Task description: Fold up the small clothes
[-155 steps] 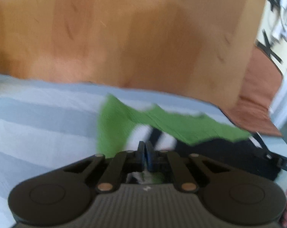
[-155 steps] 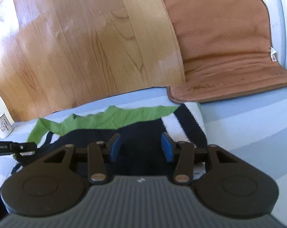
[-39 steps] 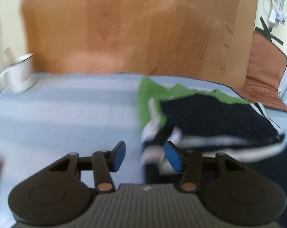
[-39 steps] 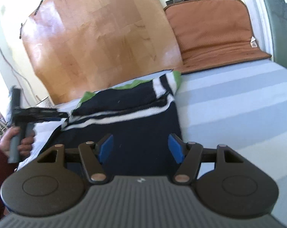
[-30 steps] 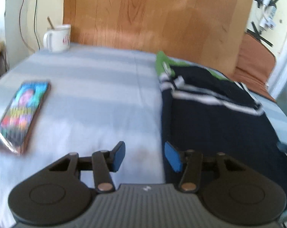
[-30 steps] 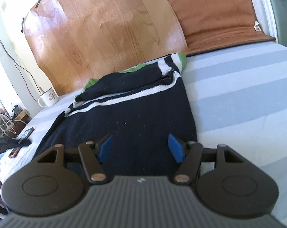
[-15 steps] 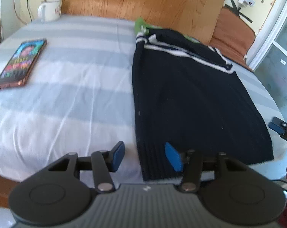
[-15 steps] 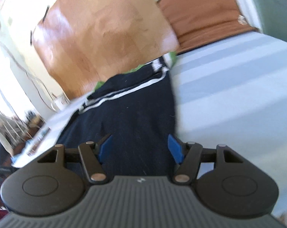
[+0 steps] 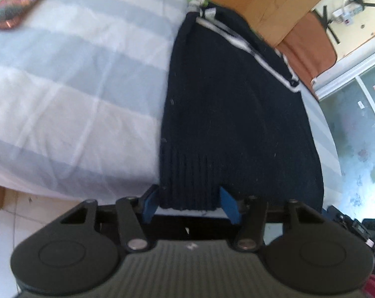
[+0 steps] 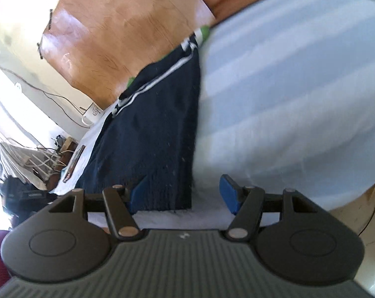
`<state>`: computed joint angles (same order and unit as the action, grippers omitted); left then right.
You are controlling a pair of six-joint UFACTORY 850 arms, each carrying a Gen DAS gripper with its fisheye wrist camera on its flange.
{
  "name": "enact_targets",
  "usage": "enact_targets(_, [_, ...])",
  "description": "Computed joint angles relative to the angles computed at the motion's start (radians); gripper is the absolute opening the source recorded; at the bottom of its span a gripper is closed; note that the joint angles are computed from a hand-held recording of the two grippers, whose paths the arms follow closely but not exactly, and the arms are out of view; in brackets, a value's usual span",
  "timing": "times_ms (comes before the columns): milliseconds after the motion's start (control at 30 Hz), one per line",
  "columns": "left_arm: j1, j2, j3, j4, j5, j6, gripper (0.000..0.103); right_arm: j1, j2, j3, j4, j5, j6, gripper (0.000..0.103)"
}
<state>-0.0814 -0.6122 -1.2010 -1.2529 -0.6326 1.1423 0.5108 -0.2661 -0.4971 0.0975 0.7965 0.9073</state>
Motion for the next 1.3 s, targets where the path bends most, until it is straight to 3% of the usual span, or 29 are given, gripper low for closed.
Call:
enact_targets(33, [-0.002, -0.012, -0.011, 0.009, -0.019, -0.016, 0.032, -0.012, -0.026, -0.013, -0.044, 0.019, 0.041, 0.047])
enact_targets(67, [-0.001, -0.020, -0.019, 0.012, -0.047, -0.024, 0.015, -0.026, -0.043, -0.021, -0.097, 0.033, 0.080, 0.035])
enact_targets(100, [0.002, -0.023, -0.027, 0.013, -0.078, -0.023, 0.011, -0.039, -0.057, -0.035, -0.160, 0.036, 0.115, 0.011])
enact_targets(167, [0.000, 0.000, -0.014, 0.000, -0.066, 0.010, 0.010, -0.041, -0.041, -0.040, -0.195, 0.020, 0.084, 0.011])
enact_targets(333, [0.036, 0.027, -0.015, -0.167, -0.169, 0.144, 0.010, -0.088, 0.047, -0.017, -0.244, 0.101, 0.027, 0.011])
enact_targets(433, [0.040, -0.002, -0.087, -0.245, -0.201, 0.154, 0.010, -0.132, 0.041, -0.067, -0.243, 0.114, 0.025, 0.011])
enact_targets(567, [0.020, -0.093, -0.264, -0.259, -0.168, 0.100, 0.010, -0.201, -0.030, -0.202, -0.244, 0.064, 0.024, 0.011])
enact_targets(700, [-0.033, -0.269, -0.577, -0.108, -0.076, -0.139, 0.014, -0.259, -0.164, -0.408, -0.255, -0.046, 0.044, 0.011])
enact_targets(767, [-0.056, -0.364, -0.742, 0.037, 0.005, -0.319, 0.022, -0.267, -0.251, -0.532, -0.180, -0.126, 0.001, 0.017])
enact_targets(800, [-0.072, -0.403, -0.810, 0.133, 0.056, -0.416, 0.032, -0.274, -0.281, -0.566, -0.139, -0.155, -0.027, 0.031])
enact_targets(833, [-0.076, -0.420, -0.836, 0.187, 0.085, -0.472, 0.037, -0.277, -0.304, -0.600, -0.087, -0.211, -0.051, 0.058])
enact_targets(867, [-0.076, -0.429, -0.845, 0.200, 0.095, -0.495, 0.046, -0.279, -0.309, -0.603, -0.041, -0.239, -0.057, 0.065])
enact_targets(900, [-0.070, -0.430, -0.840, 0.170, 0.083, -0.477, 0.054, -0.283, -0.306, -0.586, -0.037, -0.226, -0.029, 0.065])
enact_targets(967, [-0.055, -0.406, -0.772, 0.048, 0.068, -0.325, 0.059, -0.281, -0.285, -0.524, -0.040, -0.138, -0.022, 0.065])
enact_targets(1100, [-0.054, -0.388, -0.713, -0.035, 0.110, -0.213, 0.059, -0.226, -0.239, -0.456, 0.091, -0.067, -0.255, 0.063])
enact_targets(1200, [-0.074, -0.391, -0.711, 0.065, 0.199, -0.284, 0.059, -0.182, -0.248, -0.493, 0.267, -0.141, -0.509, 0.063])
enact_targets(1267, [-0.077, -0.406, -0.724, 0.101, 0.192, -0.306, 0.054, -0.172, -0.256, -0.498, 0.302, -0.184, -0.551, 0.061])
enact_targets(1300, [-0.078, -0.418, -0.739, 0.121, 0.181, -0.319, 0.045, -0.173, -0.265, -0.502, 0.274, -0.197, -0.530, 0.046])
